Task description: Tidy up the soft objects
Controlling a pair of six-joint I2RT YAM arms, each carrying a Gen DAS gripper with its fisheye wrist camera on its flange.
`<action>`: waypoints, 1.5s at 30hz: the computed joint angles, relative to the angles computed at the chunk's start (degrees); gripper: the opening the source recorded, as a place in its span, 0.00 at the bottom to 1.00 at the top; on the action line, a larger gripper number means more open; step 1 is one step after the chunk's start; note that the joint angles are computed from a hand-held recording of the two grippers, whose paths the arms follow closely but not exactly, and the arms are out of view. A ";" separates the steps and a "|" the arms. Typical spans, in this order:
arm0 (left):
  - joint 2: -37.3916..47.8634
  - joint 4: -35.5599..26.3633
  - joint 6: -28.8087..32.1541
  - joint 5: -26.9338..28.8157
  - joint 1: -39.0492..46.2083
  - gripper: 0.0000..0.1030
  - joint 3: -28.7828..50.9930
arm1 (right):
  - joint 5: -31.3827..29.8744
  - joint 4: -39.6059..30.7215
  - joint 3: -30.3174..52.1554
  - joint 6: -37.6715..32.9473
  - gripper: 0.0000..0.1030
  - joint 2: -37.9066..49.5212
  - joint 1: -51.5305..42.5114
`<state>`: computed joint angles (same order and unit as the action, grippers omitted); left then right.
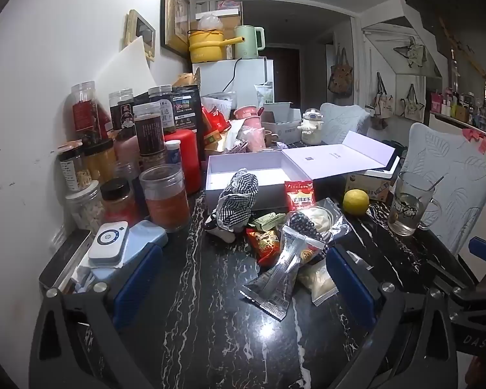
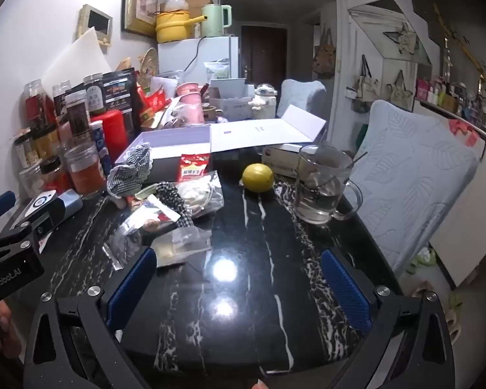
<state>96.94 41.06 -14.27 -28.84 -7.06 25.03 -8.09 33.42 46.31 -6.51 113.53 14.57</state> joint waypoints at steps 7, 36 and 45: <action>-0.10 -3.29 -0.52 0.22 -0.26 1.00 1.29 | 0.06 0.35 -0.33 -0.80 1.00 -0.23 -0.11; -1.19 -1.58 0.27 2.03 0.57 1.00 -0.69 | -0.33 2.71 -1.91 -1.05 1.00 -0.35 0.33; -1.49 -2.18 0.22 2.17 1.01 1.00 -0.47 | 0.02 2.45 -2.01 -1.71 1.00 -1.58 1.09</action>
